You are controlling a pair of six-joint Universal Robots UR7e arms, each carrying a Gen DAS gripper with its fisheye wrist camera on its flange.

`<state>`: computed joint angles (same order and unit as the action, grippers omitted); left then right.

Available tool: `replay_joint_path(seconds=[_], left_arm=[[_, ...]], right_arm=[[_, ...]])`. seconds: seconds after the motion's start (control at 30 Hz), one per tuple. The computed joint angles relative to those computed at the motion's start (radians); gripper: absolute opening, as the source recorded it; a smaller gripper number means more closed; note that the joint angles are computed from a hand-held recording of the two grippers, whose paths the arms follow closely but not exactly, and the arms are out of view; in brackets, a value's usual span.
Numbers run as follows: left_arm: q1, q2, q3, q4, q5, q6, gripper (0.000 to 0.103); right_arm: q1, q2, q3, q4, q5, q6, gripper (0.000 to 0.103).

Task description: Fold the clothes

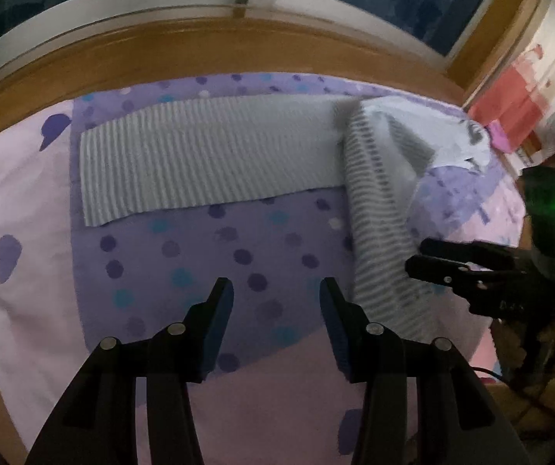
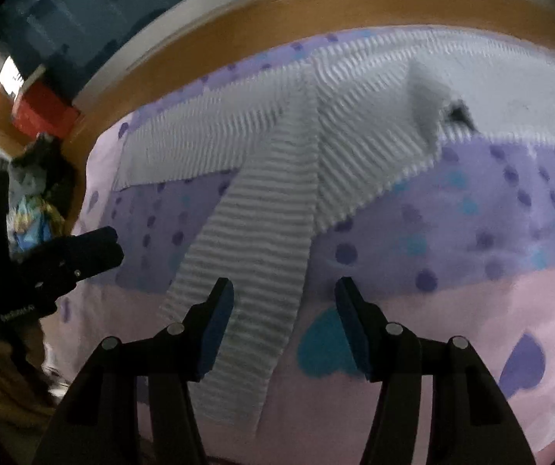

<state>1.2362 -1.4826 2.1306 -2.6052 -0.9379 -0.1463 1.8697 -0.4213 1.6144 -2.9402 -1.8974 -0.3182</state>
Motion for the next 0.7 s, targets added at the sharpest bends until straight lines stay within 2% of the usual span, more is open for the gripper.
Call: replay_joint_path(seconds=[0.03,0.07,0.1,0.13,0.23,0.3,0.43,0.57,0.7], left_arm=[[0.004,0.001,-0.001,-0.006,-0.004,0.004,0.047],[0.007,0.002,0.002,-0.019,-0.006,0.016,0.047],[0.009,0.003,0.004,-0.025,-0.003,0.021,0.047],[0.013,0.003,0.003,-0.022,-0.002,0.019,0.047],[0.03,-0.005,-0.004,-0.036,-0.019,0.038,0.047],[0.048,-0.009,-0.015,-0.059,-0.026,0.076,0.047],[0.095,-0.008,-0.058,-0.058,-0.048,0.138,0.047],[0.148,0.003,-0.087,-0.129,-0.09,0.219,0.047],[0.198,0.028,-0.131,-0.153,-0.113,0.27,0.047]], right_arm=[[0.004,0.008,-0.004,-0.007,-0.003,-0.028,0.055],[0.008,0.017,-0.006,-0.019,-0.009,-0.055,0.05],[0.012,0.026,-0.008,-0.031,-0.014,-0.081,0.042],[0.015,0.035,-0.01,-0.043,-0.02,-0.107,0.019],[0.022,0.035,-0.006,-0.055,-0.012,-0.12,0.005],[0.024,0.028,0.001,-0.063,0.009,-0.114,0.005],[0.037,0.027,-0.02,-0.069,0.078,-0.043,0.005],[0.067,0.064,-0.115,-0.03,0.157,0.021,0.005],[0.094,0.148,-0.284,0.072,0.194,0.054,0.005]])
